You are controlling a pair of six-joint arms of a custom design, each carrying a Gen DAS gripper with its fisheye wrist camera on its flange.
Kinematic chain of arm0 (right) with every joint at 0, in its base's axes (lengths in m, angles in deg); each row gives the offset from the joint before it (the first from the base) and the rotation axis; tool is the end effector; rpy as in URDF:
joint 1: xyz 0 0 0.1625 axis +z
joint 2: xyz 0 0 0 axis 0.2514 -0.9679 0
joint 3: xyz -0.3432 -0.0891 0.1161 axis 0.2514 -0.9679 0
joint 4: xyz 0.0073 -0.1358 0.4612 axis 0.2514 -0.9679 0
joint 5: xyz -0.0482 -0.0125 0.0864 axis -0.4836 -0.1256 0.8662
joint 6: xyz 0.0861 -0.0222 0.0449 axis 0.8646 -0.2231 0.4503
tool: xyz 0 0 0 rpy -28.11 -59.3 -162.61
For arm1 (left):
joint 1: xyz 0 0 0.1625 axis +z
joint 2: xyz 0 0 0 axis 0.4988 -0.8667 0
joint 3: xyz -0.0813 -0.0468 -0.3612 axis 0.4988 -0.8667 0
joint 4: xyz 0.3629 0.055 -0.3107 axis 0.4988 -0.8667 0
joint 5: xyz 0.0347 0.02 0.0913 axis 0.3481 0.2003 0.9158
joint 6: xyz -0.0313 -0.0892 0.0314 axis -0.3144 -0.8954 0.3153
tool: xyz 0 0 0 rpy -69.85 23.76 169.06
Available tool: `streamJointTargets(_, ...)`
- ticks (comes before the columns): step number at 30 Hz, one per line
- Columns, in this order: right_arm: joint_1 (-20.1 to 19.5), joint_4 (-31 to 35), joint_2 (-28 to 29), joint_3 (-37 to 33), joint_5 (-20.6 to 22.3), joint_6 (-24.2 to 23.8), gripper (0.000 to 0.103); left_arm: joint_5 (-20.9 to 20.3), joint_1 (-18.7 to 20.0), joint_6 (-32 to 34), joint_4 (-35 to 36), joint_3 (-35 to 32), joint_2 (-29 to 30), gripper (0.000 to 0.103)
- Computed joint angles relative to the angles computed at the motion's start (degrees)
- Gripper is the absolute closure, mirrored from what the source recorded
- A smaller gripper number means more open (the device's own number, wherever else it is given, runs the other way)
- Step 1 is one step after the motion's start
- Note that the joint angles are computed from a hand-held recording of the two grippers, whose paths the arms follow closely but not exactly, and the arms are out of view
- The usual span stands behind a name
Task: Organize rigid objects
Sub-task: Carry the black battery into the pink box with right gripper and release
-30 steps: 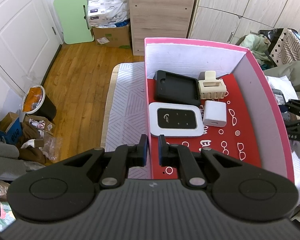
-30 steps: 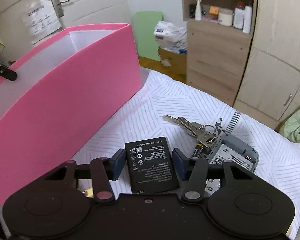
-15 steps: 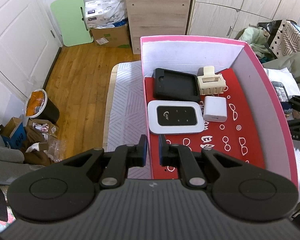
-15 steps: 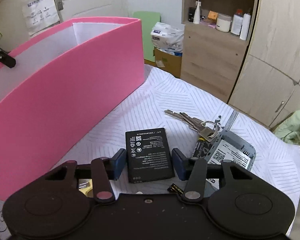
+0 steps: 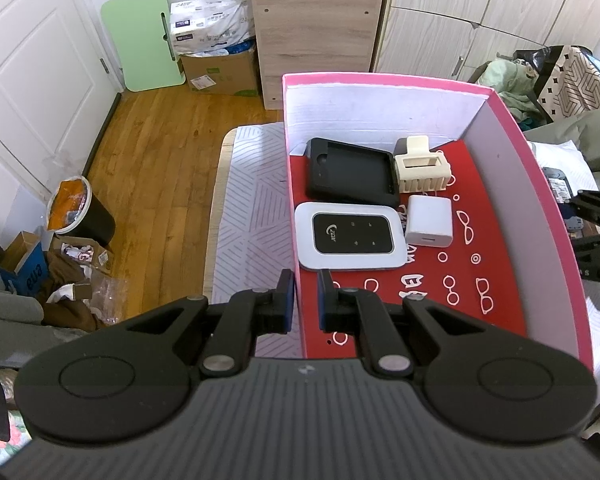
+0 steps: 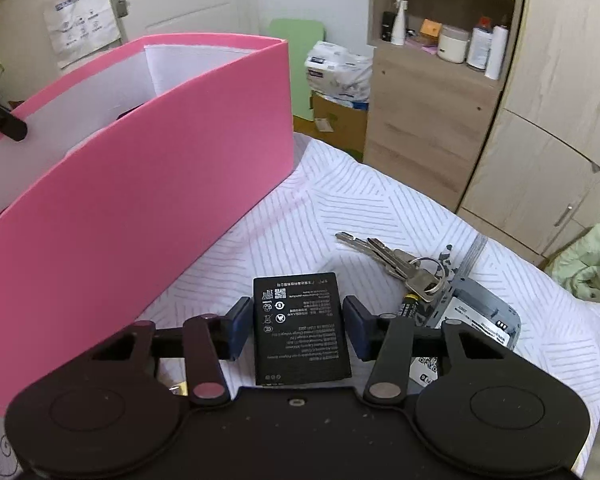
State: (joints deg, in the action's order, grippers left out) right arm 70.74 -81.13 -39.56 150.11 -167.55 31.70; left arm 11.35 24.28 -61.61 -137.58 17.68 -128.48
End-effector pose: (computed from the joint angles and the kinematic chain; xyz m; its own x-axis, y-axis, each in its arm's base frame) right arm 0.0481 -0.7635 0.2579 -0.5864 -0.6094 0.5336 -0.7642 0.6346 -0.1150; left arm -0.2621 -0.7211 0.1904 -0.7169 0.0381 -0.6961 0.3479 0.8848 -0.3099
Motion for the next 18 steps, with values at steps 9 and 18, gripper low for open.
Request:
streamJointTargets(9,1.02,-3.88,-4.47,4.49,1.91,-1.26,0.048,-0.30,0.02,0.48,-0.27,-0.18,0.06,0.094)
streamJointTargets(18,3.64,-3.53,-9.79,7.16,8.59,-3.92,0.048,-0.94,0.25,1.39,-1.97,0.54,-0.41,0.094)
